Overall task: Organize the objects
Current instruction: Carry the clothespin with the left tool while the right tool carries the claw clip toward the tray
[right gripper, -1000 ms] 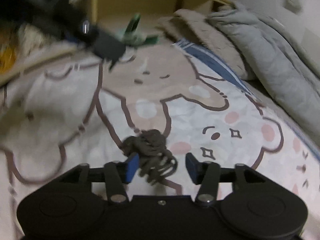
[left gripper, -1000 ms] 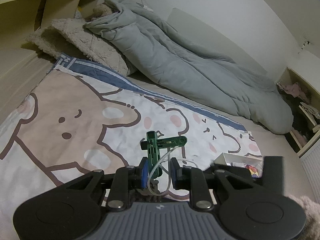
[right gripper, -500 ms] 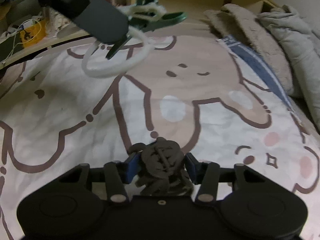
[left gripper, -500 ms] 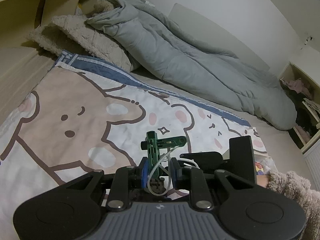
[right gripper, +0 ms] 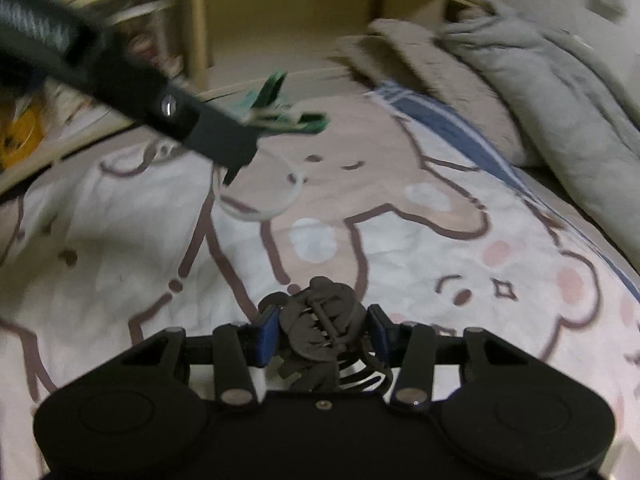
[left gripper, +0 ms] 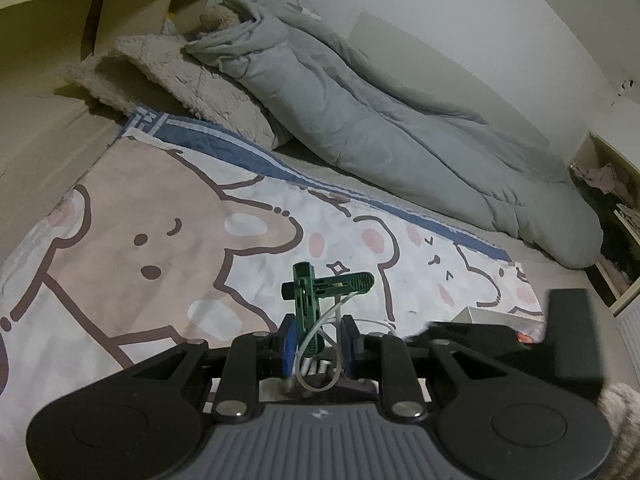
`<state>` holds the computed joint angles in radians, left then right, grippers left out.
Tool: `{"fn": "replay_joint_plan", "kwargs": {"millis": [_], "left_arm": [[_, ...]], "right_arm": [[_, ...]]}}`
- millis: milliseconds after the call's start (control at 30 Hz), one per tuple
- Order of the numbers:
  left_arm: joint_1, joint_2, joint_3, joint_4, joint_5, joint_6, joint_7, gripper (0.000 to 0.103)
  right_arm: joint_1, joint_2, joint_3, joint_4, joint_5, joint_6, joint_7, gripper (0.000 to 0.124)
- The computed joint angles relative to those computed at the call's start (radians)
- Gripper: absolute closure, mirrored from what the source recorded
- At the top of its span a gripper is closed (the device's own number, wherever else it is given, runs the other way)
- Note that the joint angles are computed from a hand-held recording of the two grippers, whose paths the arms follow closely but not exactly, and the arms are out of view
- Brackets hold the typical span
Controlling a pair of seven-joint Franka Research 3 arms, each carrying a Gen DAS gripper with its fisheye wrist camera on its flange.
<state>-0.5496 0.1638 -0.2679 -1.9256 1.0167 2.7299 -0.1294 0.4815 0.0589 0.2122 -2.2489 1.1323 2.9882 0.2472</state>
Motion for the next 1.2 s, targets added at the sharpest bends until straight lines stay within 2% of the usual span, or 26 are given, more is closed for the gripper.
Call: {"fn": "replay_joint_plan", "kwargs": {"millis": [133,267,500,700,867,967,1067,1200], "left_arm": [[-0.008,-0.007,-0.005,0.003,0.011,-0.016,-0.011,0.079],[-0.019,-0.010,-0.013,0.012,0.027,-0.031,-0.020,0.079],[-0.050,0.016,-0.025,0.062,0.041,-0.054,-0.005,0.079],[-0.089,0.056,-0.023,0.116,0.063,-0.059,0.003,0.079],[-0.130,0.113,-0.013,0.190,0.057,-0.059,0.039,0.079],[-0.160,0.153,0.000,0.242,0.057,-0.051,0.054,0.079],[-0.189,0.197,0.010,0.301,0.036,-0.046,0.092,0.079],[-0.233,0.272,0.027,0.398,-0.008,-0.044,0.153,0.079]], "right_arm": [[0.017,-0.096,-0.010,-0.087,-0.163,0.057,0.259,0.076],[0.009,-0.193,-0.025,-0.166,-0.324,0.076,0.496,0.076],[-0.095,-0.361,0.008,-0.291,-0.567,0.066,0.828,0.076],[-0.139,-0.486,-0.002,-0.386,-0.652,0.087,0.979,0.076],[-0.098,-0.593,-0.096,-0.480,-0.666,0.121,1.022,0.076],[-0.102,-0.645,-0.134,-0.529,-0.689,0.135,1.047,0.076],[-0.138,-0.692,-0.153,-0.572,-0.708,0.132,1.082,0.076],[-0.222,-0.729,-0.142,-0.624,-0.724,0.126,1.158,0.076]]}}
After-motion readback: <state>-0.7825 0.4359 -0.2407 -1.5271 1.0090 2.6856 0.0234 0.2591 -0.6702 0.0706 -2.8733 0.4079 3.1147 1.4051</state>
